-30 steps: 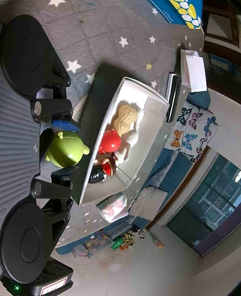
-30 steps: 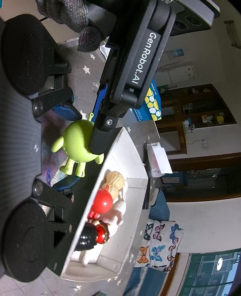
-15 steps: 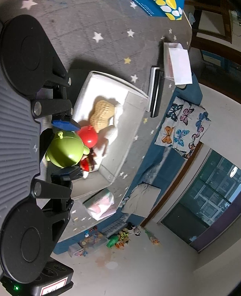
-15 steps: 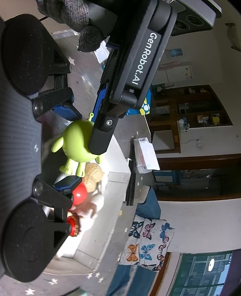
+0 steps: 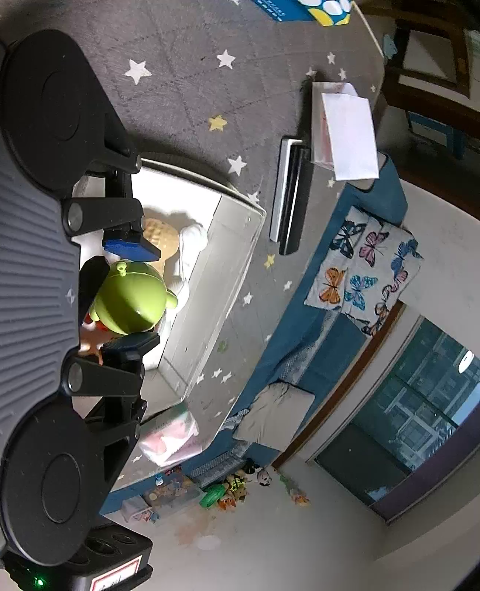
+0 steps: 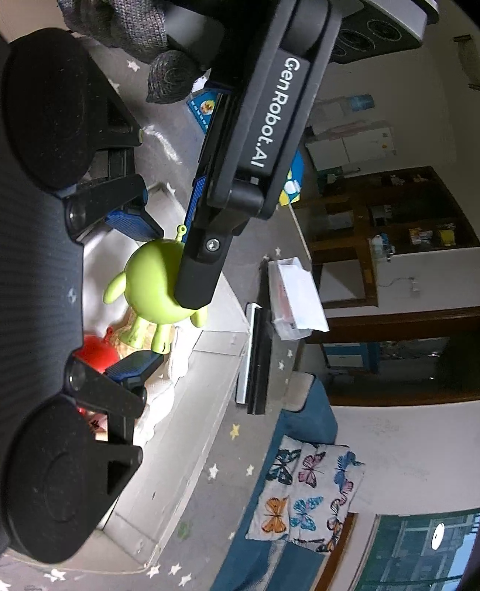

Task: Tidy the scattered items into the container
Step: 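Lift the green toy with both grippers and carry it over the box, then lower the green toy into the box and open both grippers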

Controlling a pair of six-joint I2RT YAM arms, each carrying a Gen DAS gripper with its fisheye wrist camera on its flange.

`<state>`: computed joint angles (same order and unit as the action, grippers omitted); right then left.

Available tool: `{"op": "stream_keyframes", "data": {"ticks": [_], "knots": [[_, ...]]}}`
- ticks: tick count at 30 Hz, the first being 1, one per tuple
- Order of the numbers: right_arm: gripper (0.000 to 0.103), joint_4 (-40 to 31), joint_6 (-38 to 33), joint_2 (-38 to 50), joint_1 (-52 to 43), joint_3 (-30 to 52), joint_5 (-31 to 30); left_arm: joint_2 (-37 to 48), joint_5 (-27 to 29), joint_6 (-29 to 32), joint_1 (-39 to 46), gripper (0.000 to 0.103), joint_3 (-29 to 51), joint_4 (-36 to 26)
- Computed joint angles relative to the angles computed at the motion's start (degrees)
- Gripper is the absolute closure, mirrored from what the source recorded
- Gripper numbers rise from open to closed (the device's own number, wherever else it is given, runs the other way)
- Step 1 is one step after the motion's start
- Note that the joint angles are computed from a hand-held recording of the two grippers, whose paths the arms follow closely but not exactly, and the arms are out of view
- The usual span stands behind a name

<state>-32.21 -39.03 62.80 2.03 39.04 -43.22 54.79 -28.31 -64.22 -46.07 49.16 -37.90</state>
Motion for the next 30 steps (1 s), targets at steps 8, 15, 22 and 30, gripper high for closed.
{"op": "stream_keyframes", "data": {"ticks": [8,15,22,30], "knots": [[0.037,2.03,-0.48,7.75,3.33,2.27,3.48,1.2,5.93,2.55,5.94,0.058,-2.93,3.61],[0.037,2.9,-1.39,11.27,5.62,3.27,7.13,2.08,10.46,3.57,8.99,0.058,-4.78,5.71],[0.037,1.89,-2.07,13.73,6.91,5.54,9.45,3.39,12.2,5.95,10.06,0.058,-4.55,6.3],[0.036,0.34,-3.04,14.87,6.29,6.81,10.14,5.04,12.83,6.57,9.89,0.059,-3.23,5.82]]}}
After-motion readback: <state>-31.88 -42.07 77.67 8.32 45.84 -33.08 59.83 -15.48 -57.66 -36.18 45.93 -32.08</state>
